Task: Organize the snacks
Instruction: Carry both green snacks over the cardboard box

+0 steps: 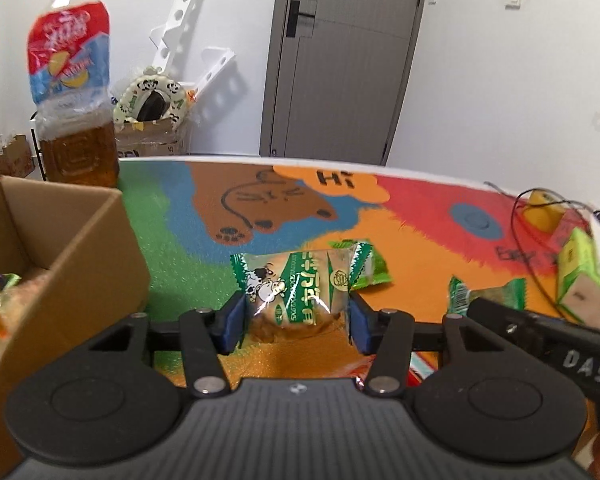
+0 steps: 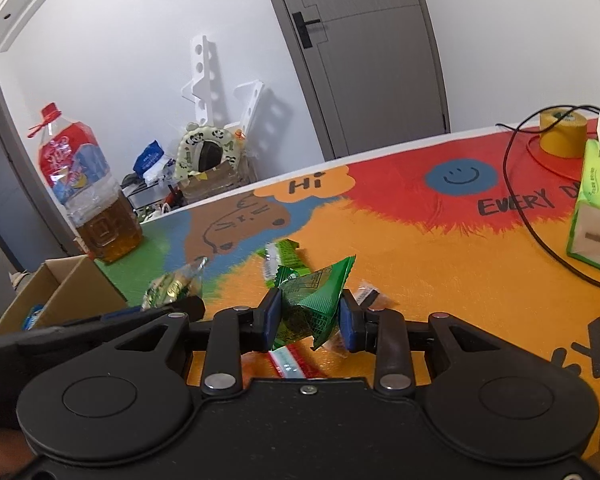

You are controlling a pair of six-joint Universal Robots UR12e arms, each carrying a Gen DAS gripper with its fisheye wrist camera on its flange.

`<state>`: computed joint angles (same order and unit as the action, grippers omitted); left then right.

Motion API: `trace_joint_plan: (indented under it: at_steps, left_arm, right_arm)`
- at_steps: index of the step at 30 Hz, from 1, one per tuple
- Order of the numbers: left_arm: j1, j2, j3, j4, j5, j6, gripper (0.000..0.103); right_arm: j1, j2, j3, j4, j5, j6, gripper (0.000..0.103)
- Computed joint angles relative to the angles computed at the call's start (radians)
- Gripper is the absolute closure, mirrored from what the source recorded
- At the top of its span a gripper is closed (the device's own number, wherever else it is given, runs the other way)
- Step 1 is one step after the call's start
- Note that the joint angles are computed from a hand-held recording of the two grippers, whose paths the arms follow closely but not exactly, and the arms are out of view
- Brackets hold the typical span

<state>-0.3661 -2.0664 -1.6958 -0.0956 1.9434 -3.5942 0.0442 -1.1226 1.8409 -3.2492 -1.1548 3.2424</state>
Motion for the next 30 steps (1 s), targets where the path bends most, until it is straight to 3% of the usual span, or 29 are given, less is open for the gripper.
trace_joint_plan:
  at_steps: [16,30]
  left_arm:
    - [-0.008,0.106,-0.093,0.071,0.032,-0.002,0.051]
    - [0.033,0.206,-0.203,0.093,0.045,-0.039,0.051]
  right_arm:
    - [0.021,-0.053,0.038,-0.056,0.032,-0.016,0.072]
    - [0.079,-0.063,0.023,-0.072,0.065,-0.037,0.072]
